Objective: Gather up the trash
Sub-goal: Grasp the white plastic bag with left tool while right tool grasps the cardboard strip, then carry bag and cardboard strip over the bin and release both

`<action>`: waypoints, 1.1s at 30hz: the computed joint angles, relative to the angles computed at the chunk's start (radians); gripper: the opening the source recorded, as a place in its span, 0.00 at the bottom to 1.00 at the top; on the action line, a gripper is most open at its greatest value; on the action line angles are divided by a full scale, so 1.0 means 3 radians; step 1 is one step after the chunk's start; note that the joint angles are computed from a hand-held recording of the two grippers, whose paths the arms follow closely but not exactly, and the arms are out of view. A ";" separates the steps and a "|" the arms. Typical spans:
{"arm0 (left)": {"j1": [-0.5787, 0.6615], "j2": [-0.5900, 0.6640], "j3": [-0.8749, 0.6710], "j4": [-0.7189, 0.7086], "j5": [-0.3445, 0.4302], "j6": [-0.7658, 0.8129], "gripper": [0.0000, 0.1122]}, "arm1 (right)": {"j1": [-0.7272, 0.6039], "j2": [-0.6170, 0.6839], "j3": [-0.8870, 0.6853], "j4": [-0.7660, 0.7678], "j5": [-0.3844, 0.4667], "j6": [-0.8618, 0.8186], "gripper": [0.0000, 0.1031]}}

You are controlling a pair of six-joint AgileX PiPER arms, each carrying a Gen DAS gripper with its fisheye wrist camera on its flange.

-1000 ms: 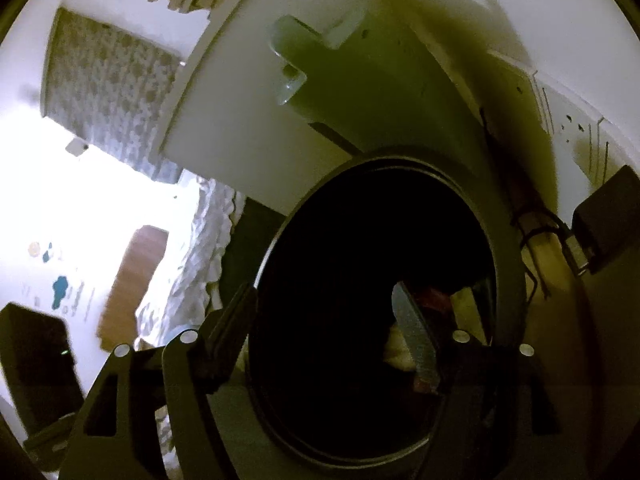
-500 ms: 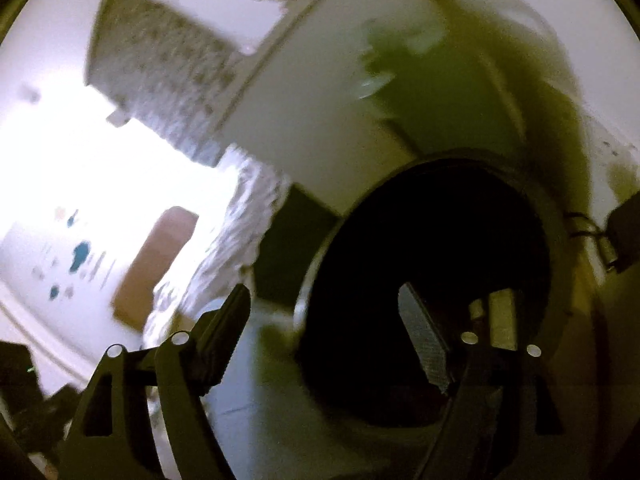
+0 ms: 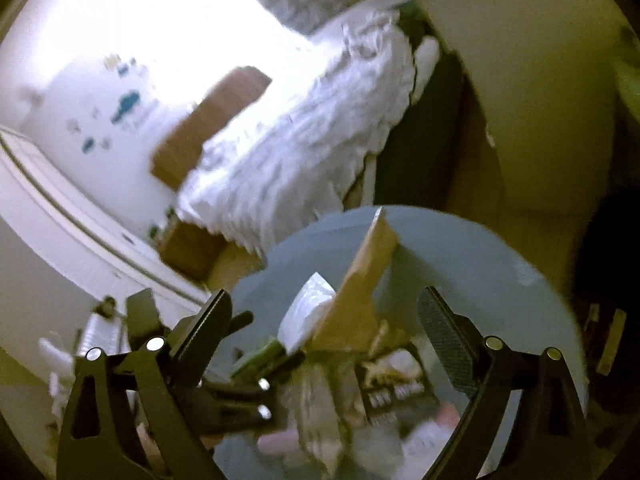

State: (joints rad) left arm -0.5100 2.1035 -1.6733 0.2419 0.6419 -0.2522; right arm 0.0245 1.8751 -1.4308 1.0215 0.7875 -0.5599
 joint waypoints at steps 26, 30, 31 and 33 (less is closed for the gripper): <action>-0.0120 -0.0449 -0.0088 -0.1723 -0.0478 0.0543 0.33 | -0.1615 -0.0858 0.1669 0.2149 0.0469 -0.2464 0.24; -0.0501 0.0161 -0.1097 -0.1574 -0.0071 0.0345 0.33 | -0.2123 -0.0757 0.1889 0.2259 0.0169 -0.2840 0.24; -0.0573 0.0363 -0.1430 -0.1577 0.0084 0.0313 0.33 | -0.2228 -0.0669 0.1898 0.2257 0.0132 -0.2893 0.24; -0.0725 0.0844 -0.2097 -0.1672 0.0215 0.0344 0.33 | -0.2373 -0.0511 0.1909 0.2270 0.0146 -0.2986 0.24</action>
